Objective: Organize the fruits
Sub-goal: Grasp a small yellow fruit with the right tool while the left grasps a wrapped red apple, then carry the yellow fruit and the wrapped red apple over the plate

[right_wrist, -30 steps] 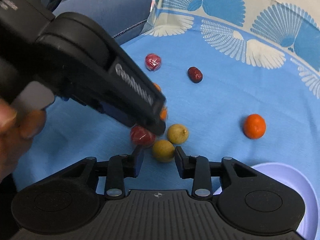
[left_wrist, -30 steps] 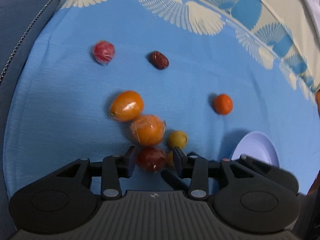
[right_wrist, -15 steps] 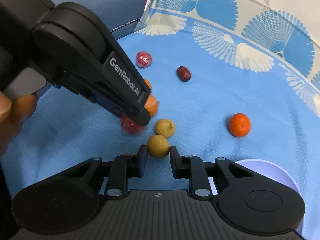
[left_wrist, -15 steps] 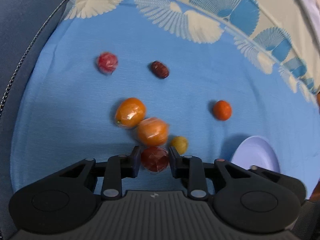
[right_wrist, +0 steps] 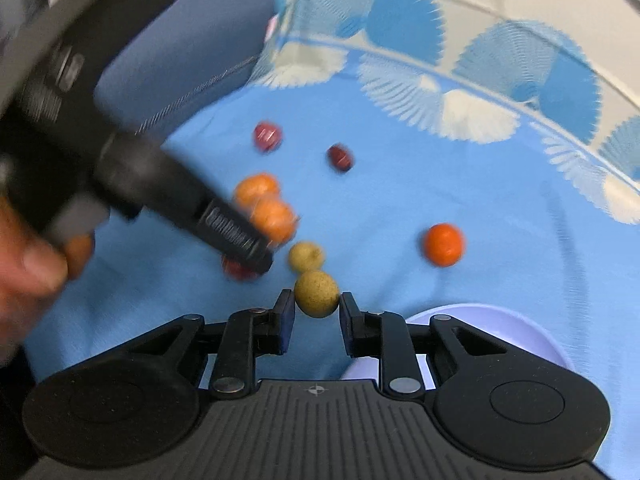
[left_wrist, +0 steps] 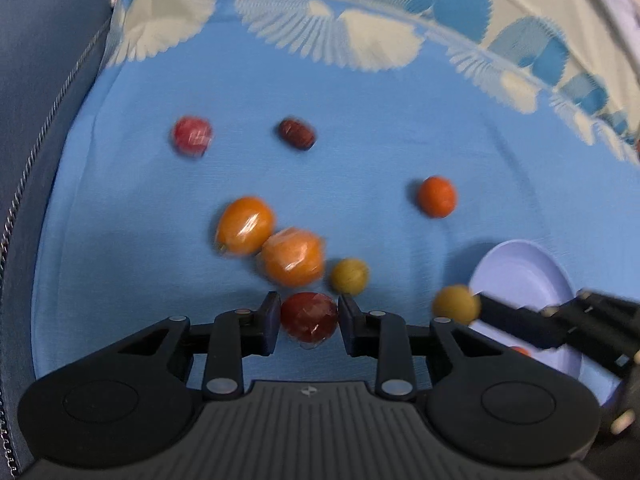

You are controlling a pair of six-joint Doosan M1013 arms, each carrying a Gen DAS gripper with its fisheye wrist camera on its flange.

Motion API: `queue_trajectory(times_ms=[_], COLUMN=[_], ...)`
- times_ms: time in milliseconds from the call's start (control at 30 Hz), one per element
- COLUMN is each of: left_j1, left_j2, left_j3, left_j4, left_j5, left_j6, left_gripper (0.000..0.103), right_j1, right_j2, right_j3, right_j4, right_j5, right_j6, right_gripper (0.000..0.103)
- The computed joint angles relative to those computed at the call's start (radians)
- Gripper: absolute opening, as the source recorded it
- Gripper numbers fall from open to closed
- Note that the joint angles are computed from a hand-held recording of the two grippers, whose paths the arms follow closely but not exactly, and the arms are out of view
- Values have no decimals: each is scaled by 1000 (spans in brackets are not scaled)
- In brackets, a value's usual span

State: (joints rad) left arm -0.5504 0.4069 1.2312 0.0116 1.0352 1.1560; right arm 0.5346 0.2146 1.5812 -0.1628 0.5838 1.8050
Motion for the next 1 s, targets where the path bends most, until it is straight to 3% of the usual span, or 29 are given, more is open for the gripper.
queue_trajectory(times_ms=[200, 333, 467, 700, 1000], left_j1=[-38, -79, -109, -151, -146], left_j2=[-55, -95, -126, -124, -104], left_j3=[49, 93, 128, 141, 132], left_j4=[74, 236, 329, 400, 389], left_j5=[-114, -180, -232, -246, -249], left_j6=[-41, -158, -247, -236, -224], left_gripper=[34, 34, 34, 34, 34], right_j1=[-29, -43, -65, -82, -92], right_j2=[-88, -133, -141, -156, -161], right_j3=[40, 89, 131, 161, 172], right_j4=[-34, -122, -109, -159, -198], right_j5=[-50, -64, -64, -75, -66], right_j6=[104, 200, 311, 394, 401], right_gripper=[26, 26, 26, 26, 26])
